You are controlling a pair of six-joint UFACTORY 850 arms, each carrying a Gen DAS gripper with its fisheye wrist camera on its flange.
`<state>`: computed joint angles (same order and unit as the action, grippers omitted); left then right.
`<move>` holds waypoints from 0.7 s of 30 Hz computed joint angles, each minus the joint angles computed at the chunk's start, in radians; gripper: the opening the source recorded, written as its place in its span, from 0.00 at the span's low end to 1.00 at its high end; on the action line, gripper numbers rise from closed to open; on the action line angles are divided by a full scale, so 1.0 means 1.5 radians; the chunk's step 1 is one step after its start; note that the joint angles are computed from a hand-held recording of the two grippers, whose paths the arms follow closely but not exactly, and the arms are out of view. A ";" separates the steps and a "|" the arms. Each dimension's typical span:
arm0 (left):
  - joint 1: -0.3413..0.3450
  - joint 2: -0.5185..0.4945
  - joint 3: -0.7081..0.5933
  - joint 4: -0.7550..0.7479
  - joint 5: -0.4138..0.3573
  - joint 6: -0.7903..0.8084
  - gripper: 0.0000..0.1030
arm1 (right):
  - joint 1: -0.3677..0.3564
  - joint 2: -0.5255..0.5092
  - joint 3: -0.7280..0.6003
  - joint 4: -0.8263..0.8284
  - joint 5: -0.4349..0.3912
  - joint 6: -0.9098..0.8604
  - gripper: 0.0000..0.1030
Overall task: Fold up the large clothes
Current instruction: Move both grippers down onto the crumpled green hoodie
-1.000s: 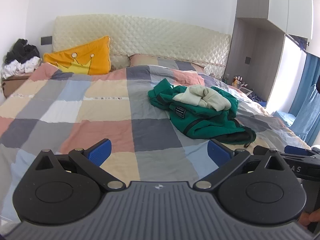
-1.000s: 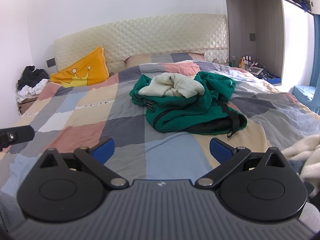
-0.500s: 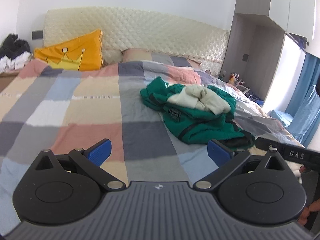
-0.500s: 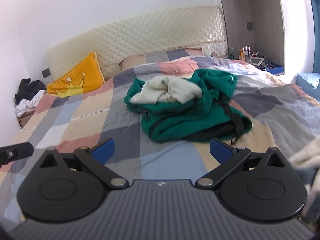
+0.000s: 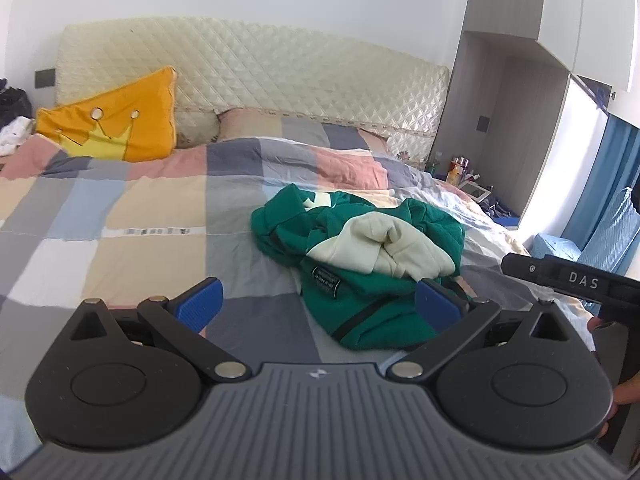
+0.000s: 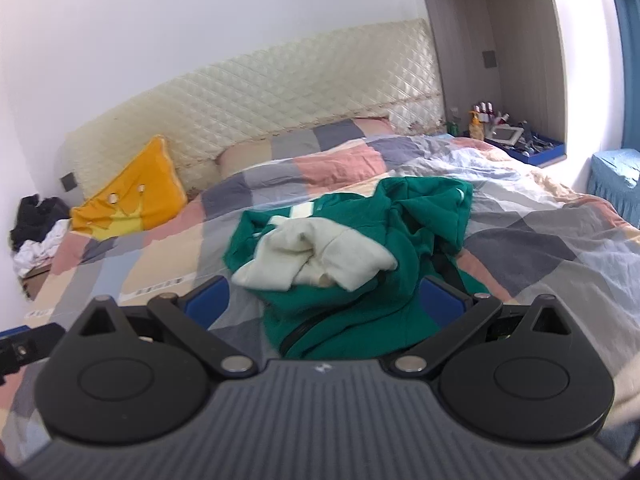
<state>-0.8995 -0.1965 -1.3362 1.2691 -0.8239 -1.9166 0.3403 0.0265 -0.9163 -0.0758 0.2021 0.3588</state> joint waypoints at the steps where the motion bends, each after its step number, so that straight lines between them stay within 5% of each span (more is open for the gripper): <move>1: 0.017 -0.011 -0.012 -0.004 0.023 0.006 1.00 | -0.004 -0.018 -0.017 0.001 -0.005 0.006 1.00; 5: 0.079 -0.067 -0.071 -0.021 0.099 0.032 1.00 | -0.030 -0.107 -0.101 -0.152 -0.013 0.207 1.00; 15: 0.226 -0.263 -0.268 -0.058 0.292 0.107 1.00 | -0.081 -0.358 -0.371 -0.775 0.006 0.898 0.99; 17: 0.259 -0.301 -0.302 -0.078 0.348 0.111 1.00 | -0.087 -0.415 -0.433 -0.907 0.024 1.037 0.93; 21: 0.310 -0.386 -0.391 -0.289 0.425 0.290 0.99 | -0.093 -0.515 -0.548 -1.112 0.061 1.272 0.90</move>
